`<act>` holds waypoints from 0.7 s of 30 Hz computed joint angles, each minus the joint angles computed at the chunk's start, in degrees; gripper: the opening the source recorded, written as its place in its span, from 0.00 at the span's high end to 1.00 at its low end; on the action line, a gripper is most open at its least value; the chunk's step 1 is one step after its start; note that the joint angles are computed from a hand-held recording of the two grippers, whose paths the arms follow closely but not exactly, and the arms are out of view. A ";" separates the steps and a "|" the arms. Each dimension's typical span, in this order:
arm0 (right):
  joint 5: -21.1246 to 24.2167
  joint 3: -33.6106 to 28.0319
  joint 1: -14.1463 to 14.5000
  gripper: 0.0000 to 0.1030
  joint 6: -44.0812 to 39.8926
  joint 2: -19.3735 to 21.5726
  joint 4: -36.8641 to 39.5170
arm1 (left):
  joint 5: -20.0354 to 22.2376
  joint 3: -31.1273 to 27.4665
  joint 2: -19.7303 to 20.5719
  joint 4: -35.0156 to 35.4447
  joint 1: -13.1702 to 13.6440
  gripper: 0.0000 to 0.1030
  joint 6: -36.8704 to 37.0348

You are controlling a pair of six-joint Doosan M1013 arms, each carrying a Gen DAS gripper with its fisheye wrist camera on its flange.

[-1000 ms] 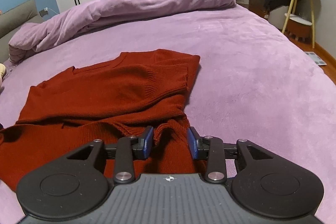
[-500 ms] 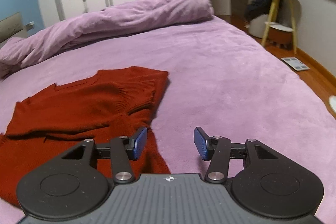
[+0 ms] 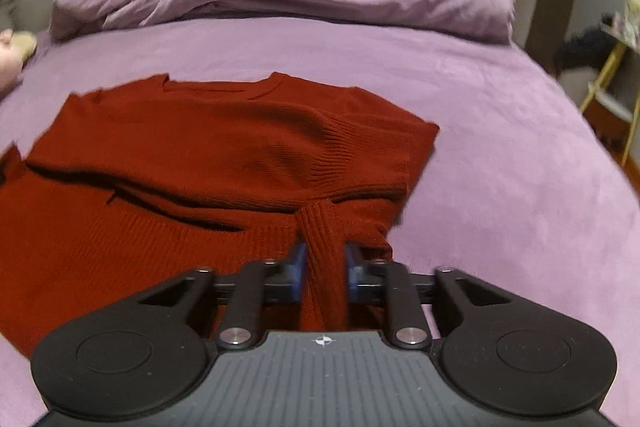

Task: Fold small clothes

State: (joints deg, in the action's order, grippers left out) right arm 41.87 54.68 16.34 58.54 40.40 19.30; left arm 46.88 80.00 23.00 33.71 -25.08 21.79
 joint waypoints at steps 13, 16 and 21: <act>-5.54 2.82 -0.64 0.94 -5.99 -3.39 9.17 | -2.77 0.33 -2.32 5.95 -0.90 0.92 -4.50; -6.73 3.50 -0.74 0.94 -6.98 -4.08 10.93 | -3.05 0.57 -2.38 5.48 -0.68 0.92 -5.86; -9.40 4.65 -0.60 0.94 -6.48 -5.03 10.87 | -4.41 0.81 -3.17 7.71 -0.41 0.93 -9.62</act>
